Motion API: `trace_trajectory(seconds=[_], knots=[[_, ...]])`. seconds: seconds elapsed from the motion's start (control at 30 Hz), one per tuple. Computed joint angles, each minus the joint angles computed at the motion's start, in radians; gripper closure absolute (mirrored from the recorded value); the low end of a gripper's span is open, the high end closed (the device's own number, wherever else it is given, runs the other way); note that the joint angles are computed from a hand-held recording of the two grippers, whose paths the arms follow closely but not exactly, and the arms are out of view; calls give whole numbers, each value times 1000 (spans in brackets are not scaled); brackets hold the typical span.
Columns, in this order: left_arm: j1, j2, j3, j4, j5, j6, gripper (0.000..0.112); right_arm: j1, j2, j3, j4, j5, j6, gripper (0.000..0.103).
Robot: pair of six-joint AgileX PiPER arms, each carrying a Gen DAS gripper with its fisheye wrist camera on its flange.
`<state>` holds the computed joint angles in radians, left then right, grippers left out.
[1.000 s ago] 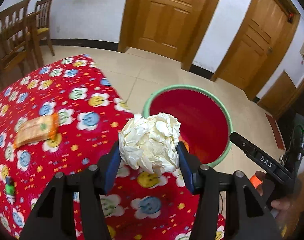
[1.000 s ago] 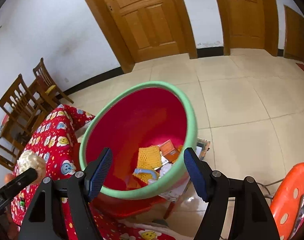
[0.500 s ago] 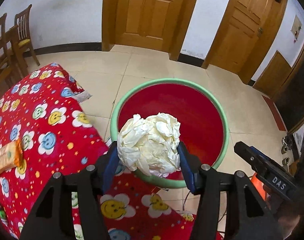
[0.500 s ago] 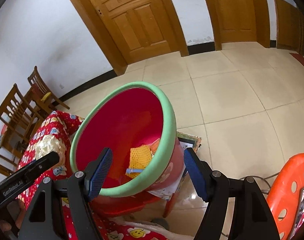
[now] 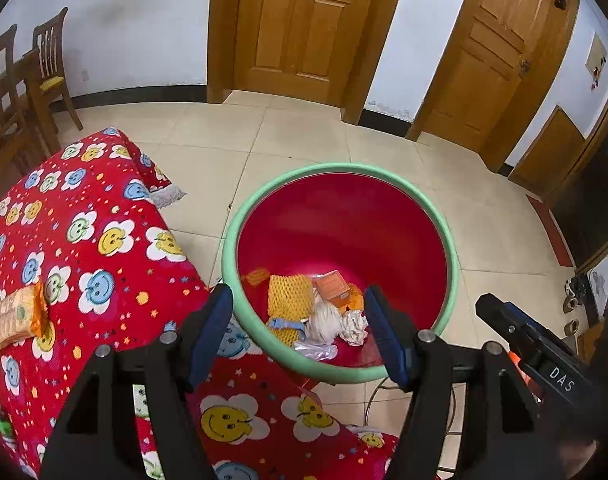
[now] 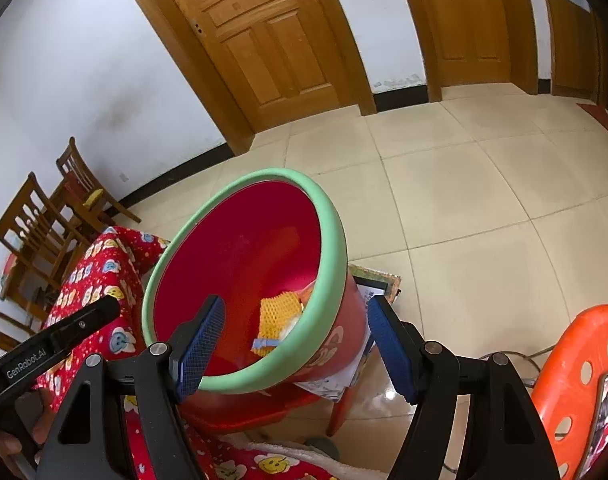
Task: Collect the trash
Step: 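Open the left tool over the bin to drop the white paper, then move both tools away from the bin back over the table, then grasp the small green-and-blue toy with the left tool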
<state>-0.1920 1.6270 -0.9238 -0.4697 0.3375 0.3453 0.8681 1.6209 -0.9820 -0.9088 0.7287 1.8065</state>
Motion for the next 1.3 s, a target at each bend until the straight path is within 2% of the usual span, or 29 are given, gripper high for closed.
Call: trace_trajectory(seconds=[0.1,0.27,0.67,1.03,1.3], knots=[[27,-28,26,-41,11,39,45,10,-5,-1,-1,0,0,28],[60,-84,72,-15,23,11,45,36,-8,-10,5,12,-9,28],[235,-266,210,-44,73,70,45,111,24,-75,24,33,-44,28],[485,-381,285,-72,135,182,45,166,94,-171,58,39,-108,28],[682,-360,293,-128,149,334,45,196,154,-260,98,55,-180,28]])
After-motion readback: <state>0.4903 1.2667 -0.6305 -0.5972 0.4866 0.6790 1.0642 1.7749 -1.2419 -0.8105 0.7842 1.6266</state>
